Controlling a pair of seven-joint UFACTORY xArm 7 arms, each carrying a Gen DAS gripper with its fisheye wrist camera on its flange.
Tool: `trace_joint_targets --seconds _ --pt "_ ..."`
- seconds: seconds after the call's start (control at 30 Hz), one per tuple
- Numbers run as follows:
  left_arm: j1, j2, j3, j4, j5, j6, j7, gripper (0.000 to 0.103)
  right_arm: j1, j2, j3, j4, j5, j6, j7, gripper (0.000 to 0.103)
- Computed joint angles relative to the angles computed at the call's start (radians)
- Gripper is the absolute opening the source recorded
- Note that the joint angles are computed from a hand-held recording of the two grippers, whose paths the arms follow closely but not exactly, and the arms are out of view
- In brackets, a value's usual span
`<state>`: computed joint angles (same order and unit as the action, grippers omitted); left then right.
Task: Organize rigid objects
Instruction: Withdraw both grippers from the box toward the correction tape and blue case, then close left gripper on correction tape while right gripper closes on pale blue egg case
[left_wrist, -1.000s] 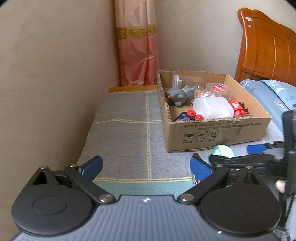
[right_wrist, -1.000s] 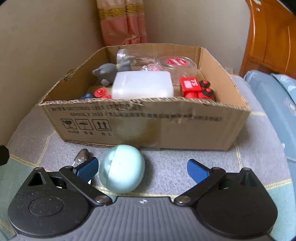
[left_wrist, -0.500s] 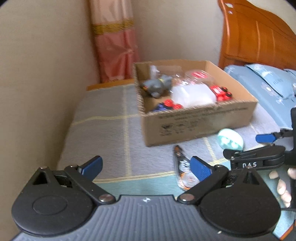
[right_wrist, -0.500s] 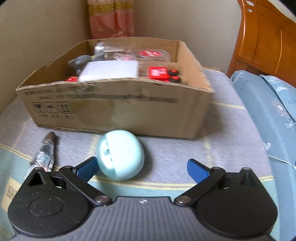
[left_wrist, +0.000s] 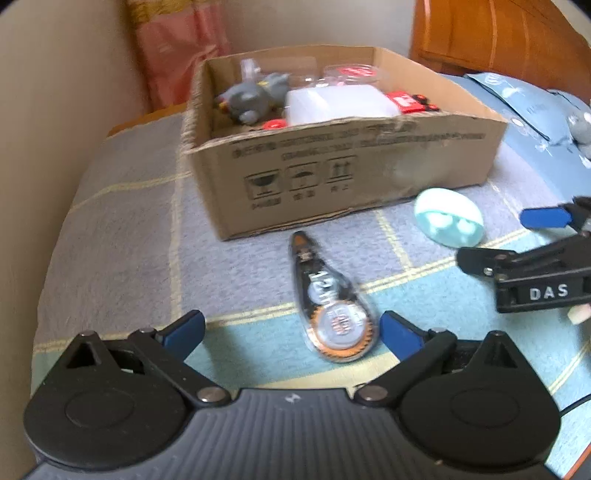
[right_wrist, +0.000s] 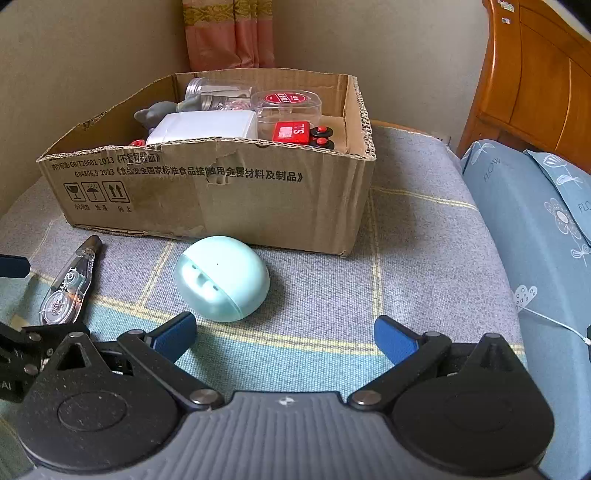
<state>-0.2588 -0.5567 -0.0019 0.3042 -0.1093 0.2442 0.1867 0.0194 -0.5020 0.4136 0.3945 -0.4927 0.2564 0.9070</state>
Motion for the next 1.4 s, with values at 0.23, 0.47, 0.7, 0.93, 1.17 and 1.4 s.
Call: trace_joint_targets --seconds 0.23,0.47,0.7,0.93,1.17,1.4 --pt "0.079 -0.028 0.017 -0.007 0.024 0.038 -0.001 0.101 -0.012 -0.001 0.012 -0.003 -0.014 -0.011 0.016 0.103" --pt "0.193 0.017 -0.018 0.016 0.083 0.001 -0.054 0.101 -0.012 -0.007 0.011 -0.009 -0.012 -0.015 0.011 0.103" --pt "0.259 0.054 -0.064 0.036 0.150 -0.029 -0.149 0.101 -0.014 -0.007 0.013 -0.009 -0.011 -0.017 0.011 0.103" --pt "-0.050 -0.009 0.176 0.010 -0.069 0.007 0.071 0.101 -0.021 -0.009 0.018 -0.009 -0.014 -0.022 0.013 0.103" --pt "0.050 0.099 0.003 0.023 -0.039 -0.112 -0.041 0.102 -0.027 -0.018 0.022 -0.021 -0.017 -0.040 0.010 0.103" --pt "-0.008 0.153 0.047 0.033 -0.040 -0.205 -0.075 0.100 -0.040 -0.028 0.034 -0.032 -0.012 -0.057 0.002 0.103"
